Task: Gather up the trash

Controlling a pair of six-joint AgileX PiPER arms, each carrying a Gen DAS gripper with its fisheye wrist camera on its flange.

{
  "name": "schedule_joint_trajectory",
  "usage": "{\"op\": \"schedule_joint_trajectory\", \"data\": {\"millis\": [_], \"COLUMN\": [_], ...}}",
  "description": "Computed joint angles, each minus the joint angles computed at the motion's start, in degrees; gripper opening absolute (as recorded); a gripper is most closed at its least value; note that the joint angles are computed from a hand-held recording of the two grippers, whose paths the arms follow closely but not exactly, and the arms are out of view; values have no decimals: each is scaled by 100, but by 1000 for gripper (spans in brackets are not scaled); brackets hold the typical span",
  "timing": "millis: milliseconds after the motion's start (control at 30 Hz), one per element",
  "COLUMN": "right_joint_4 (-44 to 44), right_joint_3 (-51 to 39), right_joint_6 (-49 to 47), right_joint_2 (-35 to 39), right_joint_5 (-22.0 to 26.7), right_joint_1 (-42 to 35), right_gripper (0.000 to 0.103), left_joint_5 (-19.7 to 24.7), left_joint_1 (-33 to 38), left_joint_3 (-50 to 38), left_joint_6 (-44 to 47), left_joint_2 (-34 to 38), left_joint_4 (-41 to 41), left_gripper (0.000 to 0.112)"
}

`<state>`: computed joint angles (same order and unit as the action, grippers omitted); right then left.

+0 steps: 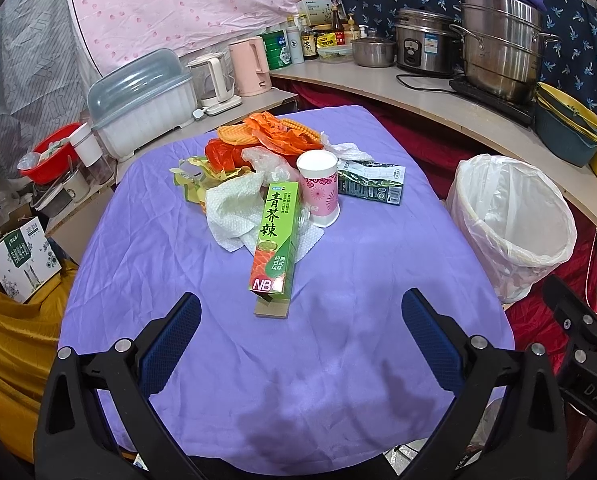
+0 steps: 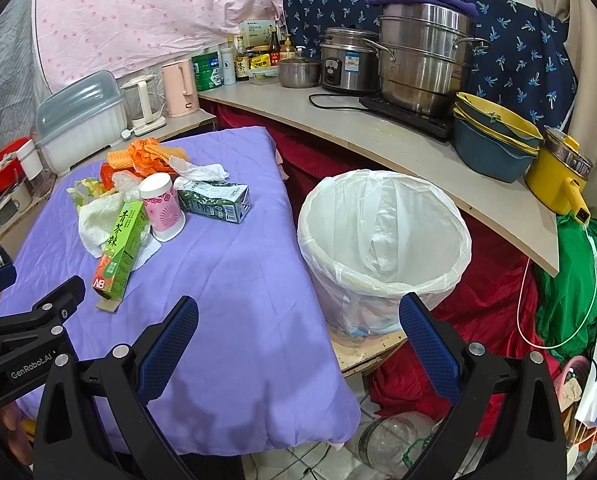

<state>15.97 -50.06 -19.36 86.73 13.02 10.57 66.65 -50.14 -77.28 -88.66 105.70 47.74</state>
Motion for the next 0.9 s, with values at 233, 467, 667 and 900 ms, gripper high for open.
{"op": "schedule_joint_trajectory", "data": {"millis": [233, 467, 667, 900], "right_joint_4": [139, 135, 435, 219], "right_joint_3": [-117, -386, -781, -1322], "right_joint_6": [-119, -111, -378, -2], "right_joint_2": [194, 568, 1034, 1639], "right_joint_5": [-10, -12, -10, 84], "right_joint_1": [3, 68, 191, 461], "right_gripper": [96, 96, 96, 96], "left_joint_5": [-166, -551, -1010, -1895], "left_joint_1": [132, 446, 975, 1864], "left_joint_3": [5, 126, 402, 708], "left_joint_6": [52, 181, 392, 761], "left_joint_2": [52, 79, 56, 244], "left_joint_4": [-82, -215, -350, -721], "left_gripper": [96, 96, 96, 96]}}
